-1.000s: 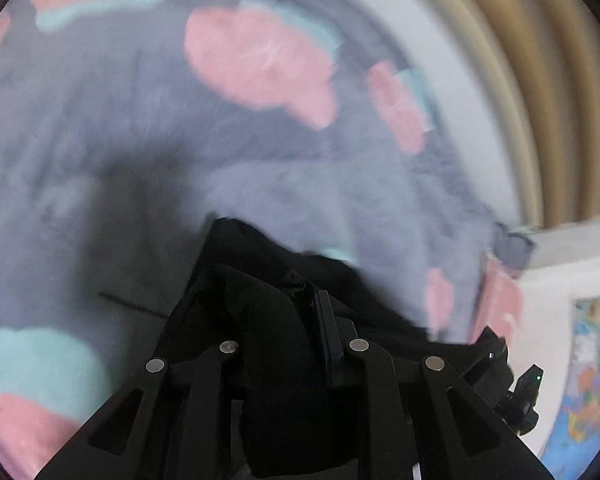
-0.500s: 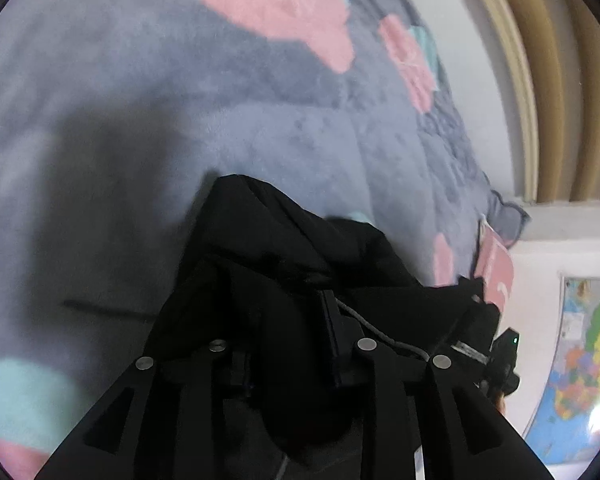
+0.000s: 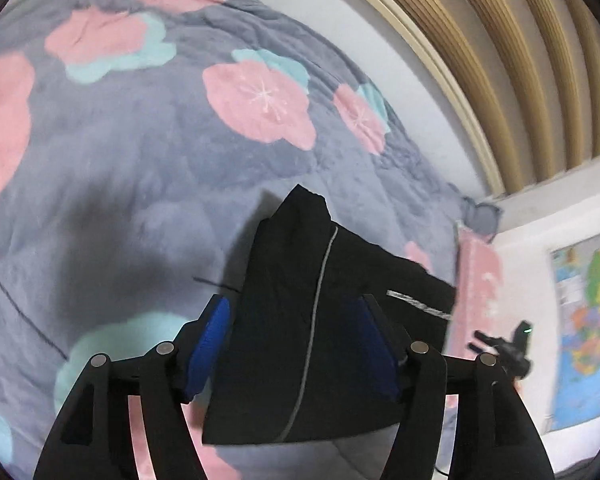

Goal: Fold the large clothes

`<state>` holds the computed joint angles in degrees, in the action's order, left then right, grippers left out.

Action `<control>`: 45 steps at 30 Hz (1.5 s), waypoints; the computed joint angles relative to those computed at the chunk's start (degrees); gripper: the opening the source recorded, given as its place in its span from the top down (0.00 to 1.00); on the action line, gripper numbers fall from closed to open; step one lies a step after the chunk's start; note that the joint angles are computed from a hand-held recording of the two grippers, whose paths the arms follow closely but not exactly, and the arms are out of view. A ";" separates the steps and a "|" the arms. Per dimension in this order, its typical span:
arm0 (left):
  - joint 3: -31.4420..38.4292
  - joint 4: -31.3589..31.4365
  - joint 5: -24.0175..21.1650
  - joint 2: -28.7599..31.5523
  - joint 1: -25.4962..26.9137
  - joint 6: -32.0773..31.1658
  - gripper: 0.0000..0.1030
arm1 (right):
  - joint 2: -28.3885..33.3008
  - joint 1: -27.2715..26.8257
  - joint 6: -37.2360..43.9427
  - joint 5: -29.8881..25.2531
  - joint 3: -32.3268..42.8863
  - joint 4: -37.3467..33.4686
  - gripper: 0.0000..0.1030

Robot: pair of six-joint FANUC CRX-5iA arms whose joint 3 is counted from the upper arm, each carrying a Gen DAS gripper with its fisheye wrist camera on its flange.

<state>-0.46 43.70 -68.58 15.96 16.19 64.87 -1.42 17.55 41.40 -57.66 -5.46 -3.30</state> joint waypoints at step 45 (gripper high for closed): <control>32.84 -24.95 5.99 28.21 -14.99 25.83 0.68 | 29.71 0.82 4.26 -1.75 16.79 16.54 0.77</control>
